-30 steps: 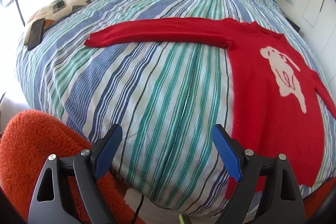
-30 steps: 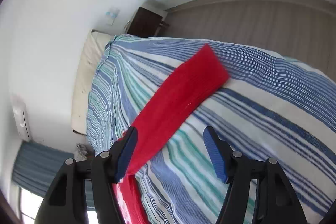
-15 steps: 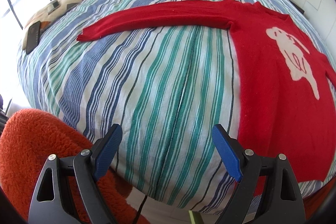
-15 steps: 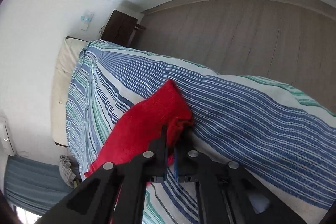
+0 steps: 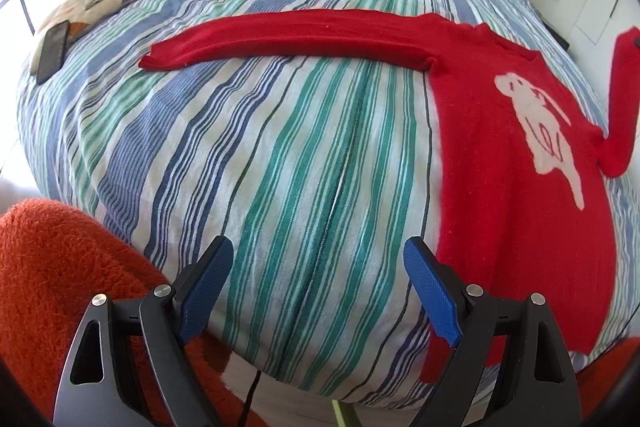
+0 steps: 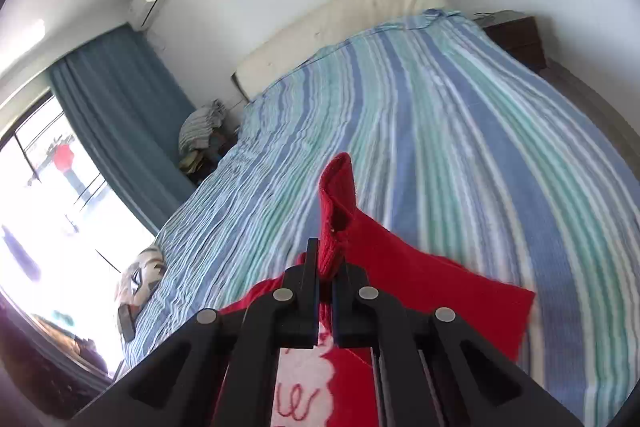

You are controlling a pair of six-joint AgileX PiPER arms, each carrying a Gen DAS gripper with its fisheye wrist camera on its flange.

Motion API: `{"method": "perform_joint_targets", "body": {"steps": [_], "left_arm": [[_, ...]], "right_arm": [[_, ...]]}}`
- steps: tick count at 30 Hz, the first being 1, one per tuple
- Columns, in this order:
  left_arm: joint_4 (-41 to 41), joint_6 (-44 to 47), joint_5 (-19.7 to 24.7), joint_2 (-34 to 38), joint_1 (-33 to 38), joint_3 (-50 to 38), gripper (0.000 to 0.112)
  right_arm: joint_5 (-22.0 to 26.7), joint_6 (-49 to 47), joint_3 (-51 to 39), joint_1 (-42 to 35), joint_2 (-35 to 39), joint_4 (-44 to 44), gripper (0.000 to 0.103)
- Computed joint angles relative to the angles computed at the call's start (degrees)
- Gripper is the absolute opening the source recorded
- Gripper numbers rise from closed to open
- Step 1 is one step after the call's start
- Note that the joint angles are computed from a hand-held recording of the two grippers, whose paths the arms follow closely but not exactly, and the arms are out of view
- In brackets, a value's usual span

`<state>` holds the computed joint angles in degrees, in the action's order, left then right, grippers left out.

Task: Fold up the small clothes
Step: 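Lift the sleeve with the right gripper, lay it across the body, release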

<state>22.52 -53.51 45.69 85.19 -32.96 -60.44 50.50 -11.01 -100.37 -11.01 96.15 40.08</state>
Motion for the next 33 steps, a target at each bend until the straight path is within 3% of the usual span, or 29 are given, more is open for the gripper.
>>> {"method": "perform_joint_targets", "body": {"steps": [2,3,5,8,11,14,17,20,22,23,24,26,27,33], "left_arm": [[-0.56,0.00,-0.26,-0.67,0.61,0.48,0.088],[-1.02,0.21,-0.39,-0.94,0.96,0.66,0.088],[-1.77,0.39,-0.95,-1.93,1.55,1.29,0.088],[-2.63,0.85,-1.98,-3.35,2.34,2.19,0.088],[-4.75,2.38,-2.65,-3.17,3.58,2.11,0.088],[-6.92,3.91,-2.73,-1.86,4.25,1.39,0.088],[-5.96,3.34,-2.09,-0.92,2.97,0.79,0.088],[-2.39,1.26,-0.87,-0.53,0.65,0.40,0.088],[-0.95,0.77,0.15,-0.11,-0.34,0.15,0.088],[-0.71,0.85,0.47,-0.05,-0.49,0.16,0.088],[-0.62,0.89,0.64,-0.11,-0.58,0.22,0.088],[-0.83,0.99,0.41,-0.30,-0.47,0.47,0.088],[-1.20,1.38,0.27,-0.15,-0.22,0.34,0.088],[-2.75,3.00,0.04,0.91,-0.21,-0.49,0.088]], "right_arm": [[0.34,0.55,-4.25,7.04,4.87,0.14,0.012],[2.15,2.05,-6.30,9.56,7.30,-0.09,0.038],[4.05,4.30,-9.23,12.54,11.15,-0.67,0.078],[1.78,0.23,-5.04,10.70,9.91,4.19,0.077],[2.62,0.18,-1.04,4.89,7.13,6.21,0.077],[5.46,1.52,1.08,-0.50,5.72,4.75,0.077],[11.60,0.14,3.20,-3.70,8.35,7.35,0.077],[10.74,4.77,8.58,-2.21,10.62,-1.55,0.075],[6.30,7.74,13.81,-0.58,11.38,-13.01,0.061],[3.43,10.03,15.67,0.18,10.83,-17.68,0.033],[0.98,11.30,17.54,0.34,9.38,-20.05,0.025],[-2.04,10.66,20.61,0.18,5.64,-20.82,0.029],[-1.91,9.66,21.34,0.56,3.69,-20.89,0.037],[1.70,-4.67,34.88,2.36,-11.14,-12.29,0.054]]}}
